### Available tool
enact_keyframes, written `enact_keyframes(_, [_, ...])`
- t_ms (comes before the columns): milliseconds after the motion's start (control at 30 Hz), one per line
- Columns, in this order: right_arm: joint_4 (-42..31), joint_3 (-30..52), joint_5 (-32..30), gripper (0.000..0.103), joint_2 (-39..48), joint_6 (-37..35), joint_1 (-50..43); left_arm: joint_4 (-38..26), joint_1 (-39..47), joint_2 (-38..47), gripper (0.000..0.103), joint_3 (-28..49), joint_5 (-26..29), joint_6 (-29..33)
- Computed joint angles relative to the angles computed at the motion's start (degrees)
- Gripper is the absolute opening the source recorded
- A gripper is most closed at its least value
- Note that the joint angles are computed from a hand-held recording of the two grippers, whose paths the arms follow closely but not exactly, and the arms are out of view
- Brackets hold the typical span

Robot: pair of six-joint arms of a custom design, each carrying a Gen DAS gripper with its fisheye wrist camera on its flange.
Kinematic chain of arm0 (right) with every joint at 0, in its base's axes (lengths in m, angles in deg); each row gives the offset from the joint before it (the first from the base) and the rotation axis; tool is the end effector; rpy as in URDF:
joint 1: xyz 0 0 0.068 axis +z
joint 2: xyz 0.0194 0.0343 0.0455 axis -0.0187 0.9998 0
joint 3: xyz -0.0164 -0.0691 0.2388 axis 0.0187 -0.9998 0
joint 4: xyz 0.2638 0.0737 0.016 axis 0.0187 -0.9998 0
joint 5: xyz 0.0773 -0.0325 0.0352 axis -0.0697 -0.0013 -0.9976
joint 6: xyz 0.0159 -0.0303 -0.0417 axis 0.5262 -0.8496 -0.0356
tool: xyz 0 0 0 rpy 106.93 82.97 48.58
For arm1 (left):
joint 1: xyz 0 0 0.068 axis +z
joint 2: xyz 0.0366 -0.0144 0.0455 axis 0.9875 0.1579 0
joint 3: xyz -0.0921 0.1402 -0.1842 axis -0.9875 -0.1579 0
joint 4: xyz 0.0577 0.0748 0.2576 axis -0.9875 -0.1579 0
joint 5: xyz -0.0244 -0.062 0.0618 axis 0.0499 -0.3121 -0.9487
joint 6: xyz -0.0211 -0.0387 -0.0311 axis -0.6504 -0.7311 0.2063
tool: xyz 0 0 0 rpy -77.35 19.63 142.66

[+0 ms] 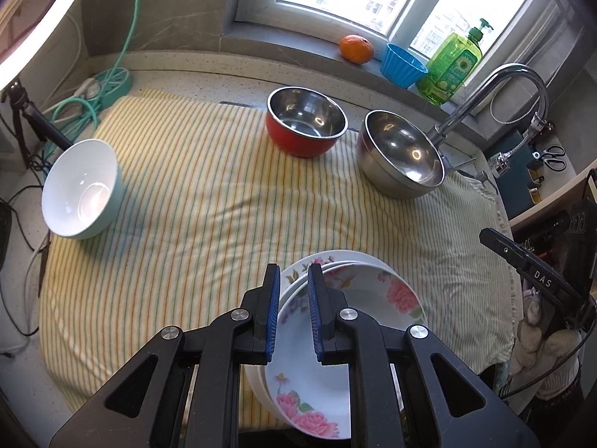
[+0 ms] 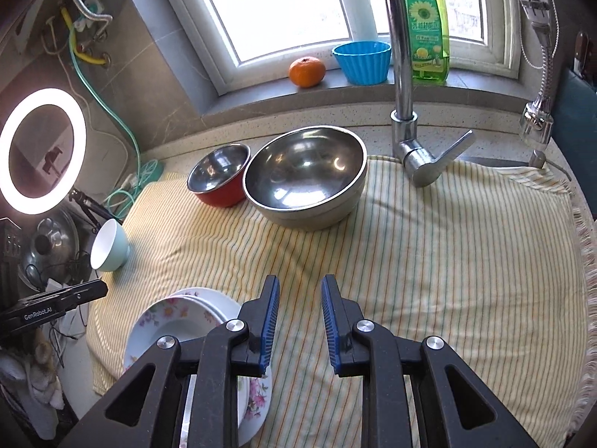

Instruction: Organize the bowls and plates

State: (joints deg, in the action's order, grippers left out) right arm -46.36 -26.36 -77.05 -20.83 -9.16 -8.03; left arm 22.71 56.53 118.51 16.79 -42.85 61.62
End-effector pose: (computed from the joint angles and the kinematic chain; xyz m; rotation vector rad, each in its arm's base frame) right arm 0.2440 -0.0189 0.2314 0.0539 2.5131 0.3529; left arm 0.2263 -0.1069 0.2517 0.0843 2.6825 -0.4178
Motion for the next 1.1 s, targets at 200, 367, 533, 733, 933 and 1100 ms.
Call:
enact_keyframes(200, [1.24, 4.21, 0.98, 0.021, 5.50, -2.20, -1.73, 2.39, -2.97, 8.62, 0.013, 6.73, -0.16, 0.49])
enact_keyframes(367, [2.76, 7.88, 0.33, 0.021, 10.36, -3.01, -3.33, 4.08, -4.14, 17.10, 0.014, 13.99, 0.80, 1.03])
enact_keyframes(533, [4.49, 11.26, -1.25, 0.021, 15.93, -1.78, -4.46, 5.80, -5.19, 25.10, 0.014, 20.99, 0.75, 0.78])
enact_keyframes(733, [6.41, 14.12, -0.58, 0.021, 21.40, 0.18, -3.59, 6.17, -5.38, 33.85, 0.014, 28.93, 0.98, 0.18])
enact_keyframes(933, [6.88, 17.81, 0.37, 0.021, 26.74, 1.73, -2.88, 5.46, -4.43, 40.52, 0.014, 34.81, 2.25, -0.53])
enact_keyframes(1100, [6.78, 21.22, 1.40, 0.021, 30.92, 2.49, -2.66, 4.49, -4.21, 45.07, 0.014, 39.09, 2.19, -0.21])
